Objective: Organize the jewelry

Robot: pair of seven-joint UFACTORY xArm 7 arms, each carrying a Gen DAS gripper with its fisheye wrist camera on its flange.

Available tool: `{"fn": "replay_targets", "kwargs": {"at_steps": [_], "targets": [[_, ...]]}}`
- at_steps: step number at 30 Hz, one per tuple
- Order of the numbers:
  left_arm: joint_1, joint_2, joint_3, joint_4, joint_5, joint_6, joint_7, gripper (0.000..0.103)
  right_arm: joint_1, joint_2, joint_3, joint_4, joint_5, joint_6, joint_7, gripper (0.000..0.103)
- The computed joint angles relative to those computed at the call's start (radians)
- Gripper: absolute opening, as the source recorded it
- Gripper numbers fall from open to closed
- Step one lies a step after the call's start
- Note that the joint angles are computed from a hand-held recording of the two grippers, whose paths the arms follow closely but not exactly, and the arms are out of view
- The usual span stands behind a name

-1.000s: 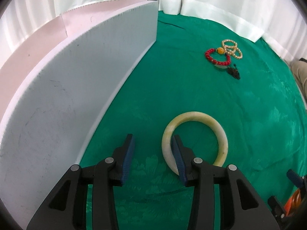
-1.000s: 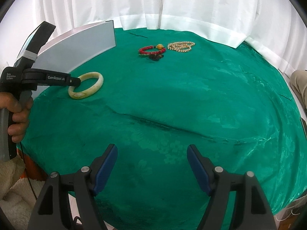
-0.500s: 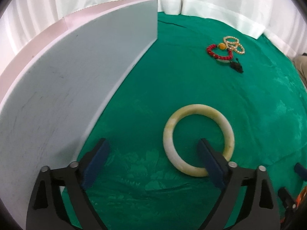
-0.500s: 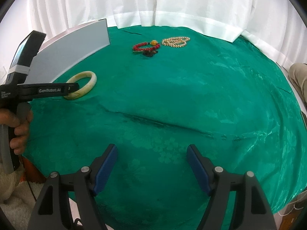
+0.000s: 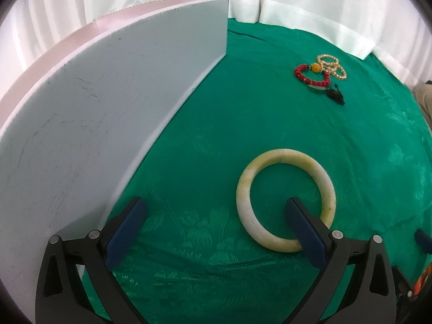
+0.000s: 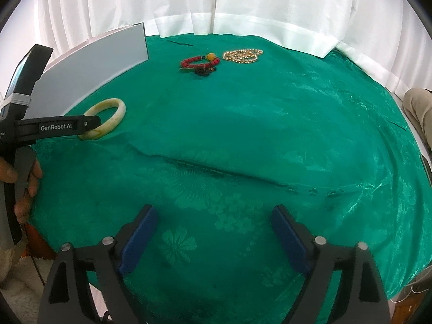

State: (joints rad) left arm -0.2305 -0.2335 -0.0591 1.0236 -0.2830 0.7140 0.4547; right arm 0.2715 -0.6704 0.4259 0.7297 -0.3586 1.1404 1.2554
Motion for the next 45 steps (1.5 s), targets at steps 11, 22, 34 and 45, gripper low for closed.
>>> {"fn": "replay_targets", "kwargs": {"at_steps": [11, 22, 34, 45], "targets": [[0.007, 0.016, -0.008, 0.032, 0.038, 0.048, -0.035, 0.102, 0.004, -0.016, 0.004, -0.014, 0.005, -0.008, -0.015, 0.093], [-0.003, -0.007, 0.005, -0.014, -0.015, -0.017, 0.015, 0.102, 0.026, -0.027, -0.077, -0.013, 0.056, -0.038, -0.118, 0.093], [-0.004, -0.021, 0.008, -0.031, -0.020, -0.031, 0.019, 0.102, -0.178, 0.323, -0.292, 0.233, 0.050, -0.326, -0.540, 0.092], [-0.005, -0.020, 0.008, -0.030, -0.019, -0.031, 0.017, 0.102, -0.197, 0.475, -0.294, 0.289, -0.093, -0.408, -0.430, 0.021]]}}
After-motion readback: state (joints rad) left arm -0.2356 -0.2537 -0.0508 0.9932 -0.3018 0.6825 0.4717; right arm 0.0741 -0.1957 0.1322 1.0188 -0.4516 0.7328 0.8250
